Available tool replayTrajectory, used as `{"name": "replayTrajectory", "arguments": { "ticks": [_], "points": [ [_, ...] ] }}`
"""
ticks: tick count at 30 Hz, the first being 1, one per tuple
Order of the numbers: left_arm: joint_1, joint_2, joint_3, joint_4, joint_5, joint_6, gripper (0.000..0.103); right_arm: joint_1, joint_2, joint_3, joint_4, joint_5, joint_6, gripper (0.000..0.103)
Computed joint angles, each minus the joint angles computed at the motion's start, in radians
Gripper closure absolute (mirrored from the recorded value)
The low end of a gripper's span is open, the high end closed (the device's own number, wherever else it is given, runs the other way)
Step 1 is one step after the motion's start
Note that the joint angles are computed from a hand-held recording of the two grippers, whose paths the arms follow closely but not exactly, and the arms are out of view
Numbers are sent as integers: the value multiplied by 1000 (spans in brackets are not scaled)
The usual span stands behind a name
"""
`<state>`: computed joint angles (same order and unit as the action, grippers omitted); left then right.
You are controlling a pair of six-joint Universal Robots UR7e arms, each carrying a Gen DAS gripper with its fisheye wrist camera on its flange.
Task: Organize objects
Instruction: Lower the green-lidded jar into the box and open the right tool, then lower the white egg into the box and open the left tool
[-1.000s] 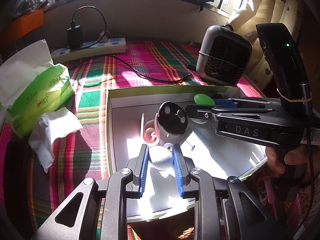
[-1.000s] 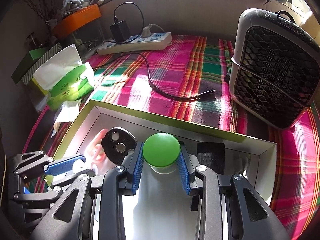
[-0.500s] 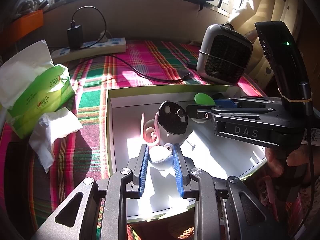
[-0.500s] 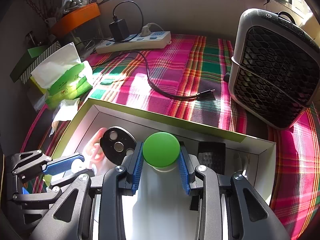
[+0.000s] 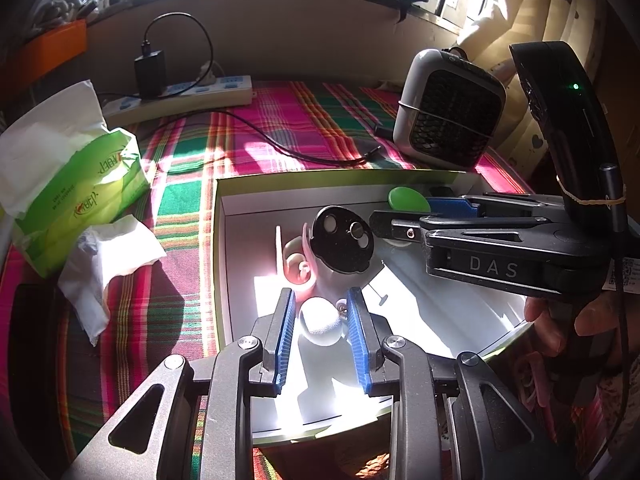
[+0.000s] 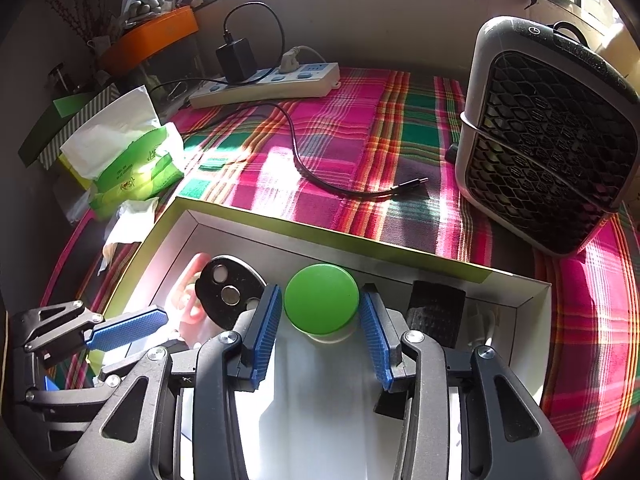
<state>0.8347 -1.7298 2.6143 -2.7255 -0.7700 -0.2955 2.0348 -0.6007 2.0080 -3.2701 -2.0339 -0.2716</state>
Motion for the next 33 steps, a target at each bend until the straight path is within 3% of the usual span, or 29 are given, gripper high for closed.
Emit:
{"name": "replayTrajectory", "arguments": {
  "ticks": [7,15,33],
  "points": [
    [3,-2,0,-3,-4,-1,77,0,0,5,-11,9,-3,54],
    [-3,-23,4,15,-4,-9,73,11,-4,15,-33,11,-5,53],
    [-92,-138,32,160,40,-106,69,51,-30,63,-103,-2,6,52]
  ]
}}
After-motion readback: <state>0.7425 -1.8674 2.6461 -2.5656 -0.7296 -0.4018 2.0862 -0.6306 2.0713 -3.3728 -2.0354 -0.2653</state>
